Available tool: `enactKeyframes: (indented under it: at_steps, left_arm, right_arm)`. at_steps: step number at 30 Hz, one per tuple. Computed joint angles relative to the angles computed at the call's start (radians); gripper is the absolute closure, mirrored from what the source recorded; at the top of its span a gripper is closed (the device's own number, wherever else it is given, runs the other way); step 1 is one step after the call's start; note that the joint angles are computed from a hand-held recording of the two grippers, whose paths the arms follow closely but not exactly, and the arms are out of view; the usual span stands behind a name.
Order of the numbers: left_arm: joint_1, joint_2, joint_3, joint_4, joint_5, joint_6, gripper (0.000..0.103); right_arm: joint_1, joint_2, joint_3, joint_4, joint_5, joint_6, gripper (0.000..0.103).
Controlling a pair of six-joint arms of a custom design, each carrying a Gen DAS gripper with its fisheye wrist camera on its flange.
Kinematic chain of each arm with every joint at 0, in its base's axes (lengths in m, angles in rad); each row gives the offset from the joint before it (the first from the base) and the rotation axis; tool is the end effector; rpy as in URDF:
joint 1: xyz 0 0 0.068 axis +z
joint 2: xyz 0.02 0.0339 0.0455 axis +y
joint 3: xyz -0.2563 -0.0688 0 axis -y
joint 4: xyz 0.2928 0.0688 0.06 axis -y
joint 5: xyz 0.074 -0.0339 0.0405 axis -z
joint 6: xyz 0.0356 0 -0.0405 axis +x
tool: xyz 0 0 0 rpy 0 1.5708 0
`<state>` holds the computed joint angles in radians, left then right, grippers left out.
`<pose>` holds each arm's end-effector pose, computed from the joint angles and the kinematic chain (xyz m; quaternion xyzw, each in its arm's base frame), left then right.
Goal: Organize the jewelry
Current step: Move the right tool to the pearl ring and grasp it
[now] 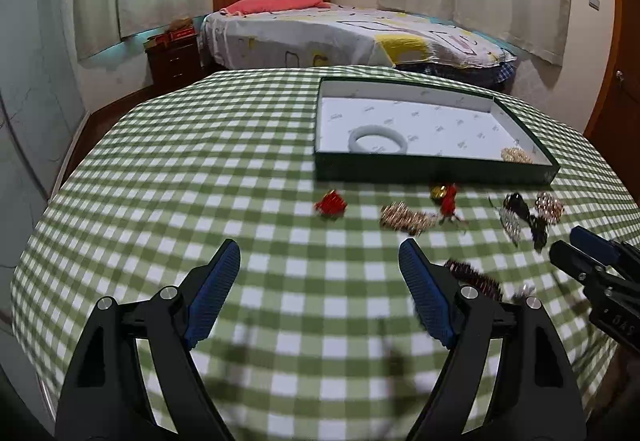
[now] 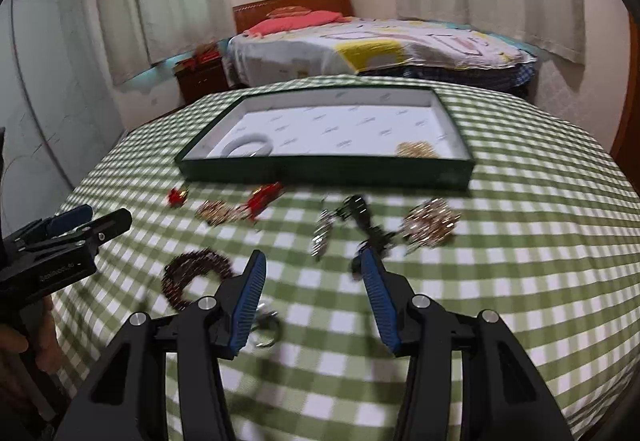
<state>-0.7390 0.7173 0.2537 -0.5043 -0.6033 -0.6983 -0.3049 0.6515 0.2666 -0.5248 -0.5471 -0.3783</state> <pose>0.1423 -0.1024 0.1196 -0.0696 0.9134 0.0269 0.4002 0.1717 -0.0346 0.1322 -0.1210 0.9069 0.1361 0.3800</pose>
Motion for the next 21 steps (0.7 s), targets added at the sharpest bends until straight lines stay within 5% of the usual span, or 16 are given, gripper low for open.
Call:
enactKeyframes:
  at_steps: [10, 16, 21]
  left_arm:
    - [0.023, -0.229, -0.078, -0.170, -0.002, -0.059, 0.023]
    - [-0.003, -0.172, -0.069, -0.138, -0.005, -0.062, 0.023]
    - [-0.044, -0.080, -0.049, -0.076, -0.001, -0.083, 0.023]
  right_arm:
    - [0.162, 0.004, -0.058, 0.013, 0.115, 0.056, 0.061]
    - [0.186, -0.011, -0.073, 0.001, 0.133, 0.035, 0.080]
    - [0.165, -0.034, -0.073, -0.028, 0.115, 0.009, 0.081]
